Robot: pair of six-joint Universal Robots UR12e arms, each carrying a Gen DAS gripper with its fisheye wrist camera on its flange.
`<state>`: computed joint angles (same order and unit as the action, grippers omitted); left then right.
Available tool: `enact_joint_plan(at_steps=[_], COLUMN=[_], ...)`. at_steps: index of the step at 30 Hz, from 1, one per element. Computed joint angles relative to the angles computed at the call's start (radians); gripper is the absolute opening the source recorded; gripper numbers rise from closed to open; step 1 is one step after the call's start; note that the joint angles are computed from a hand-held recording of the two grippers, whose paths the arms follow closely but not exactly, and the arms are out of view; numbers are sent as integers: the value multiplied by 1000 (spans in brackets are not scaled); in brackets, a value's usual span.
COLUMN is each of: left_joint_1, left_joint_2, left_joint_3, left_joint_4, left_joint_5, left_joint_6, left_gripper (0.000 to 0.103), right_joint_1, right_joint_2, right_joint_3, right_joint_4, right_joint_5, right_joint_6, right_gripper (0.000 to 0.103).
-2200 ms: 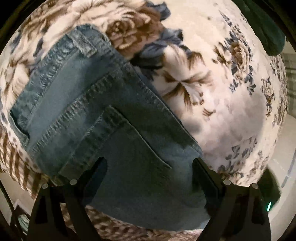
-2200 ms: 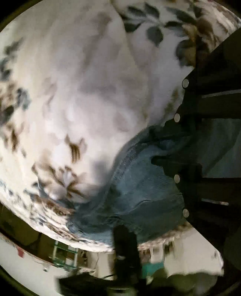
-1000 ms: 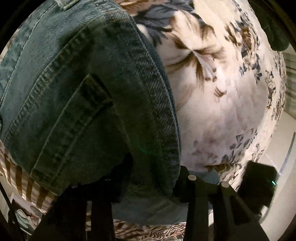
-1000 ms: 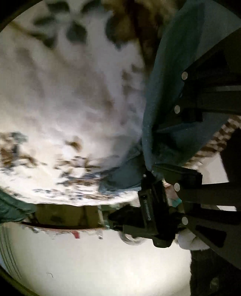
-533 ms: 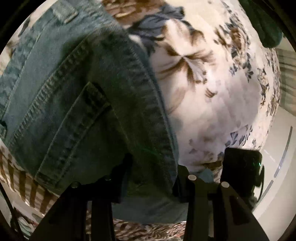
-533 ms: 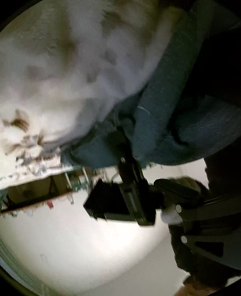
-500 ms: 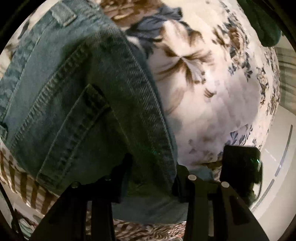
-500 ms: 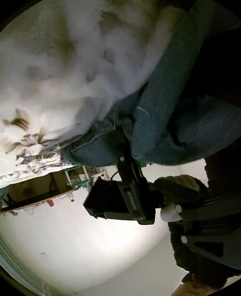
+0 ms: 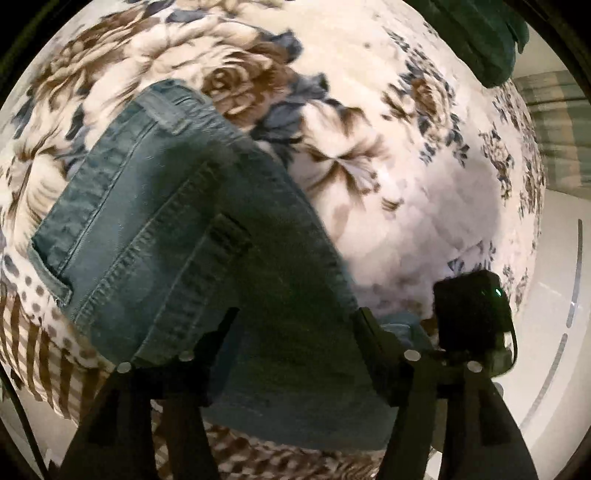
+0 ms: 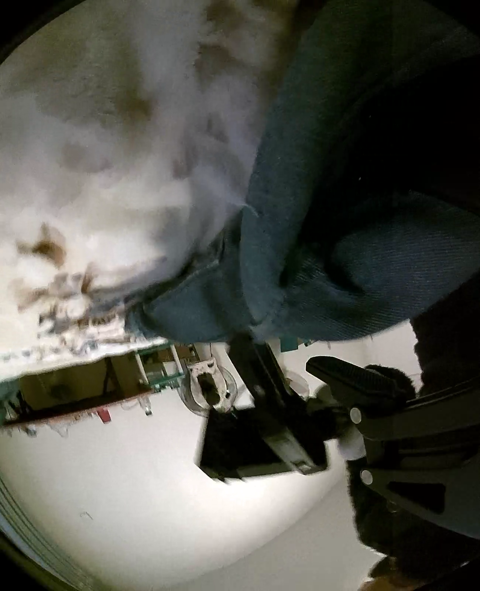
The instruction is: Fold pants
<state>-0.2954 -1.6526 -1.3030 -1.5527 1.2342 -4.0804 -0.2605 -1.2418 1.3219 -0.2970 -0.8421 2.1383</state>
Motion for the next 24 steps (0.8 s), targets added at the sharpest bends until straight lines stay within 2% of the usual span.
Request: enact_joint_plan(at_steps=[1,2,4,6,8,10,12,15,16,18,19,20,21,23,24], left_joint_1=[-1,-3,1,-5,-9,-10,-15,-29,-30,-25,-23,-18,-15,-7,-3], left_joint_2=[2,3,28,41,39,41,26,-7,-8,-8,-7,-4,-2,1,4], left_joint_3=[-10,-13,-56,-68,-63,-77,-66,-28,-27,-30,-34,-43,-48,-55,-60], left_joint_4=[10,-1,42,45,-10,-27,-56,-109,-111,-110,-103,-91,-85,-87,-81], left_joint_5=[5,22,32,74,109,115,122,150,151,142,136,122,112,102,94], left_joint_6=[-14,-28,-81,-103,-86,-66,-26,26,26,29,27,29,34,40,36], left_gripper=[61,61,61,61,61,61,61,61,61,61,61,61,61,61,61], right_joint_1=[3,16,29,20,-12,-39,-64,-59,-58,-38,-34,-39,-47,-67,-90], right_joint_2=[10,8,8,9,9,1,-19,-34,-31,-41,-52,-63,-73,-80,-76], right_joint_3=[0,13,24,23,13,10,23,51,63,84,92,90,77,55,41], right_joint_4=[12,-18,-56,-39,19,33,-4,-76,-73,-164,-243,-281,-333,-365,-371], right_joint_5=[9,18,21,40,88,137,191,194,196,185,173,149,111,93,95], right_joint_6=[2,44,102,112,61,46,74,170,195,289,378,425,462,485,490], right_gripper=[72,73,75,74,64,43,39,41,52,55,48,40,25,21,14])
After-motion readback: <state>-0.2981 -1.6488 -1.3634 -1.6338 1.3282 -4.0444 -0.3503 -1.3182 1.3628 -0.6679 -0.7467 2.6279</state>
